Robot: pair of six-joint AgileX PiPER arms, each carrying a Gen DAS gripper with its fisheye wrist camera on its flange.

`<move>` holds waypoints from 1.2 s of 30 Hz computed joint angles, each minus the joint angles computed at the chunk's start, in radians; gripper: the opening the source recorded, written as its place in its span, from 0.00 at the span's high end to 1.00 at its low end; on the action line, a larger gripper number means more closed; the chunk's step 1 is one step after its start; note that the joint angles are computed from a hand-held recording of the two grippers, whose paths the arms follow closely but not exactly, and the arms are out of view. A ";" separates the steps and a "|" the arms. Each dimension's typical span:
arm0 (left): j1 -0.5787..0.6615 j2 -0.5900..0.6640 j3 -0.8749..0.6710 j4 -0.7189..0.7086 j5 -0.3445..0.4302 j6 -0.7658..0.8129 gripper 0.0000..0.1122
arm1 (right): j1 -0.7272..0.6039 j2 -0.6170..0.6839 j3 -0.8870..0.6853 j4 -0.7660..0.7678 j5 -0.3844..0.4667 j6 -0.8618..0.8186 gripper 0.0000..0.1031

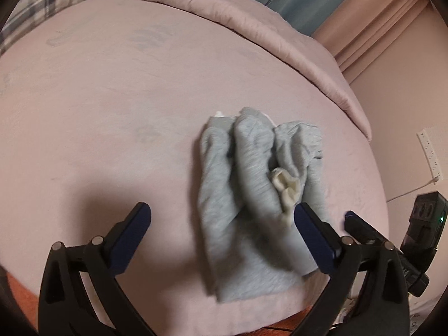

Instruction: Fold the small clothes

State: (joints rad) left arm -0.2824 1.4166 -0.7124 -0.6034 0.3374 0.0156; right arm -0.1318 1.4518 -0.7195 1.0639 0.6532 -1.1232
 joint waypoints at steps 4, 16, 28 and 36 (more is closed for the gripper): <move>0.001 0.104 -0.048 -0.215 0.020 0.213 0.09 | -0.162 0.031 -0.020 0.049 0.070 -0.058 0.06; -0.027 0.321 -0.147 -0.441 0.075 0.419 0.09 | -0.204 0.337 -0.109 0.081 0.189 -0.029 0.06; -0.058 0.300 -0.207 -0.383 0.112 0.377 0.58 | -0.170 0.363 -0.124 0.193 0.298 -0.075 0.53; -0.123 0.226 -0.279 -0.141 0.008 0.180 0.58 | -0.137 0.194 -0.162 0.161 0.263 -0.058 0.63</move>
